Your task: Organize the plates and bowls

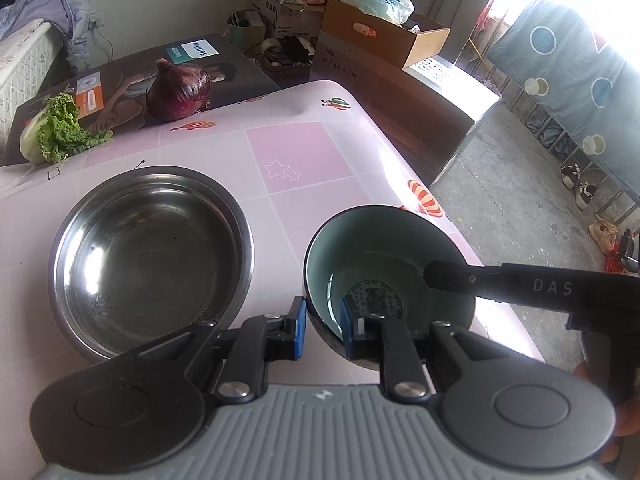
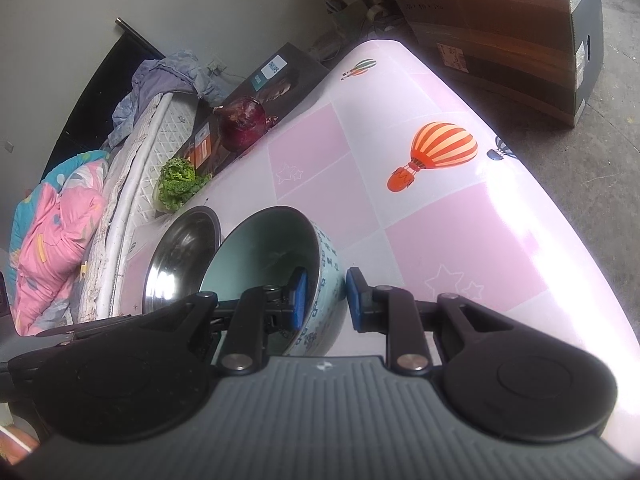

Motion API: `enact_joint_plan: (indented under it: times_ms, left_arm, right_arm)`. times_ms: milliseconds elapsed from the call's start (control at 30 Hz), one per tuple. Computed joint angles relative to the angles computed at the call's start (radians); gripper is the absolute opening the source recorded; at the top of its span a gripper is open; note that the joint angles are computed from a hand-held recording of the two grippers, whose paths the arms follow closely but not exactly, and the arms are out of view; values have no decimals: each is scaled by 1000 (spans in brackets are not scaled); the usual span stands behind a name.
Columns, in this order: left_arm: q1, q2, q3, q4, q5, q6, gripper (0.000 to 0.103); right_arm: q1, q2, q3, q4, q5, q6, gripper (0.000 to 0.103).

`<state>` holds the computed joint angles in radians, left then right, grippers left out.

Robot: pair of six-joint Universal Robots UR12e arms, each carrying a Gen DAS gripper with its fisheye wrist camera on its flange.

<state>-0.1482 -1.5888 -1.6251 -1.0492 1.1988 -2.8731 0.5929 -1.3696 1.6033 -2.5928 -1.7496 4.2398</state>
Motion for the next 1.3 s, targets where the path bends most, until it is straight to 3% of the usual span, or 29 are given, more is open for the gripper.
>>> enact_joint_plan:
  times_ms: [400,667,867,967,1167,1300]
  left_arm:
    - [84,19,4,16,-47,-54,19]
    - [155,4,21,34,-24,-101,19]
    - [176,-24,22,44,17,-118,18]
    - [188,-36,26,19,-30,-105,16]
    - [198,-28,10,52,-33,-106,22]
    - [222,-9,1,64,-51,-114,38]
  right_arm:
    - [14,68,-143,69,4,-60,20]
    - [22,183,-307,89,64,-118,20]
    - [18,270,-413,144,117,-131,20]
    - [22,308,-452,157,123,-147,18]
    - [36,335,-506,187,44,-206,20]
    - [40,301,-465,146,9,-208,20]
